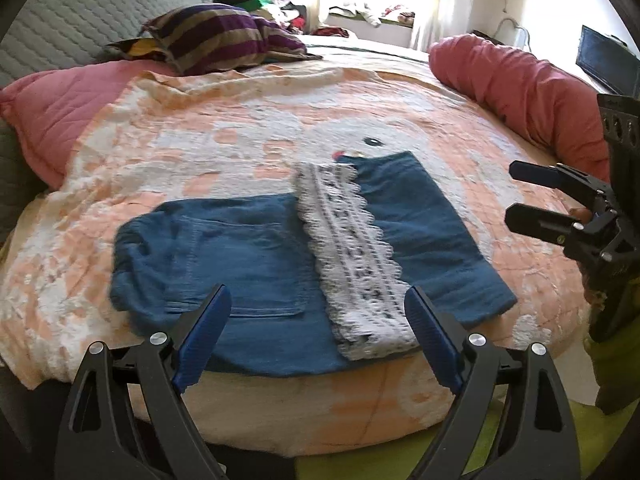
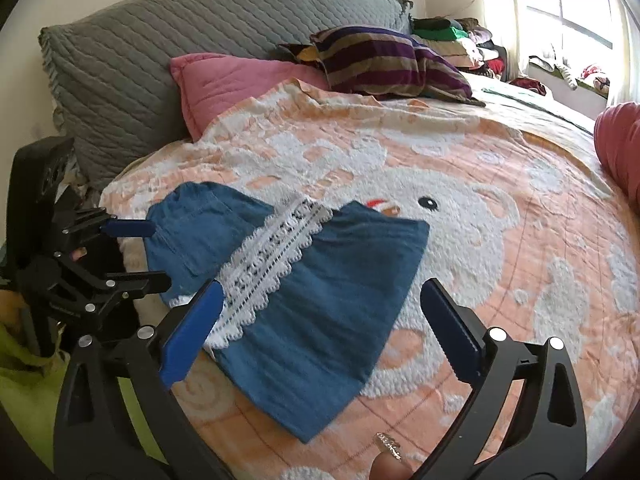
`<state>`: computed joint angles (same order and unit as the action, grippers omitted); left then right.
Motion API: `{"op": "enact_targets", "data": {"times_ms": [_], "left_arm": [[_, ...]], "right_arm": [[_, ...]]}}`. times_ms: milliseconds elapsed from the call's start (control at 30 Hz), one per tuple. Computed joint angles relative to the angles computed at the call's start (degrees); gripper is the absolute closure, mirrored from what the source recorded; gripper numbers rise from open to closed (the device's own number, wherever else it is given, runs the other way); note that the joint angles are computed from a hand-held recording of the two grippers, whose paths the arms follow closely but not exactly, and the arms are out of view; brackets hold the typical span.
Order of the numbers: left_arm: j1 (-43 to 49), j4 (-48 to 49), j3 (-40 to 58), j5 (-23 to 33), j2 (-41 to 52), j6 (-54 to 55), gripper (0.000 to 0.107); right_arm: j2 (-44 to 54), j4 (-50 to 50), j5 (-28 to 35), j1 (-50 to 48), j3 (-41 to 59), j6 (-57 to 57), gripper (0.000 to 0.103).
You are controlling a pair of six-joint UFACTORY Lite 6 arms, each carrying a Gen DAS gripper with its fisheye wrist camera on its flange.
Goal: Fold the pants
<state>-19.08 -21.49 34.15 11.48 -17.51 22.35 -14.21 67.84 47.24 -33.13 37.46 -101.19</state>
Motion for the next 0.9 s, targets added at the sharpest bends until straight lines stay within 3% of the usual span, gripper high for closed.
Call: {"op": "enact_targets", "data": {"times_ms": [300,467,700,900], "left_arm": [[19.94,-27.07,-1.87,7.46,-3.66,31.15,0.019],[29.13,-34.21,-1.39,11.43,-1.51,39.59,0.019],[36.47,-43.18,0.94,15.80,7.73,49.56,0.019],[38.30,-49.88,3.38,21.86,17.05,56.71,0.019]], "right_arm": [[0.57,-0.68,-5.03,12.61,4.76,6.45,0.010],[3.75,-2.67,-9.74,22.44,10.01,10.76,0.009],[15.41,-9.27,-14.37,34.91,21.07,18.70,0.009],[29.99,-18.44,-13.62,42.38,35.20,28.74,0.009]]}}
